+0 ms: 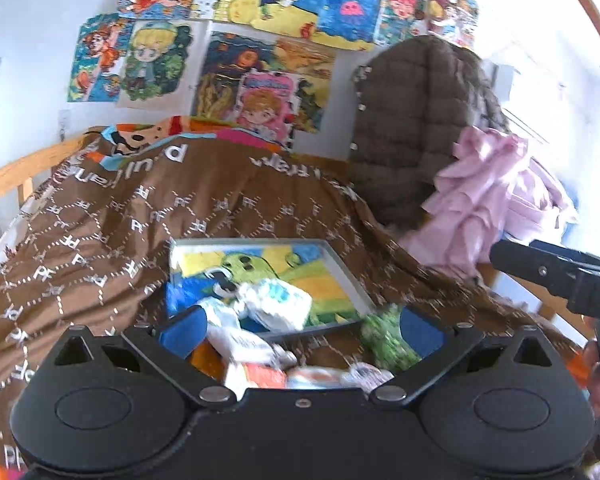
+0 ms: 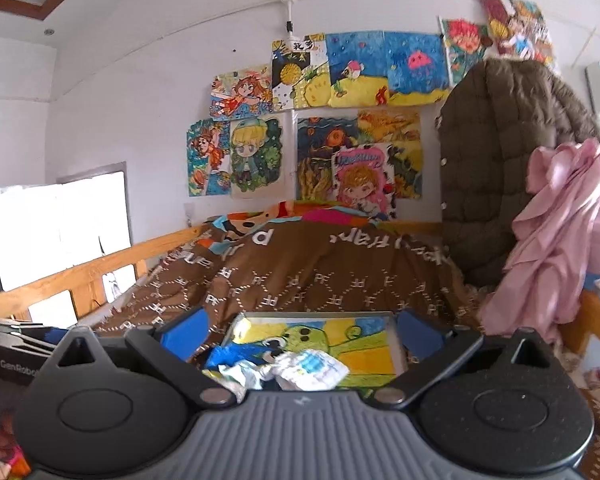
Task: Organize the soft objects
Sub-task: 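Lift both open tools out of the tray back toward the pile, then close the left tool on white cloth while the right grasps grey-white cloth beside the striped towel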
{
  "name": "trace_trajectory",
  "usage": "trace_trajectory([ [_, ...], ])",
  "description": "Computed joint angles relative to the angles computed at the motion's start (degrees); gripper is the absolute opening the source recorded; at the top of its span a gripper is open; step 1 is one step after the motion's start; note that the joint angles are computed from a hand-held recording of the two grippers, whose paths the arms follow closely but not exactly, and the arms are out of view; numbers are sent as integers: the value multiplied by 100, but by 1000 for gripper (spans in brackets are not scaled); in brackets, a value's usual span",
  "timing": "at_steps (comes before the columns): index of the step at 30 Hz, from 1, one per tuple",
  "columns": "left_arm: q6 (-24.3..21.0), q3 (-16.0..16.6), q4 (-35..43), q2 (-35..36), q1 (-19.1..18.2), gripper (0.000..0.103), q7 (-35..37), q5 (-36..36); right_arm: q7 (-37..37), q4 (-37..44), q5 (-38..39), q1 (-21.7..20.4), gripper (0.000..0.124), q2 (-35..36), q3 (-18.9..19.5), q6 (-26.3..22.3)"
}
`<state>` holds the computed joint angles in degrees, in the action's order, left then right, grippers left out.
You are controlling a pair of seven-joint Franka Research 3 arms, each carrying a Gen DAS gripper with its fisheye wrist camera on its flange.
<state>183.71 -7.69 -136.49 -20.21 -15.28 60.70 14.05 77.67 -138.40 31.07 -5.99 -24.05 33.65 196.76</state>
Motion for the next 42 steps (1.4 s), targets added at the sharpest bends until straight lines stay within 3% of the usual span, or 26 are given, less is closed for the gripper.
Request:
trace_trajectory([
  [3,74,154,-358,-251,-257,102,75,-13,181,-348,277,-486,103,-594,589,-74],
  [7,33,388,-644,-377,-615,102,207,-37,699,-719,381,-916,103,-1265,1049,-437],
  [13,-334,969,-896,-404,-1385,102,817,-378,1249,-1114,151,-1098,103,-1599,1206,-1016],
  [18,-463,1091,-990,-326,-1555,102,1342,-730,1510,-1383,-116,-776,103,-1394,901,-1327],
  [26,-819,1376,-947,-106,-1950,102,2282,-1426,1894,-1241,-586,-442,103,-880,377,-2273],
  [31,-948,1611,-829,132,-2281,102,3022,-1996,2106,-1110,-864,-227,103,-459,65,-2511],
  [37,-927,2173,-521,593,-3004,102,4041,-3309,2451,-950,-1378,-215,102,-3,-73,-2580],
  [42,-822,2204,-348,914,-3125,102,4607,-4184,2639,-838,-1776,-22,99,258,-291,-2666],
])
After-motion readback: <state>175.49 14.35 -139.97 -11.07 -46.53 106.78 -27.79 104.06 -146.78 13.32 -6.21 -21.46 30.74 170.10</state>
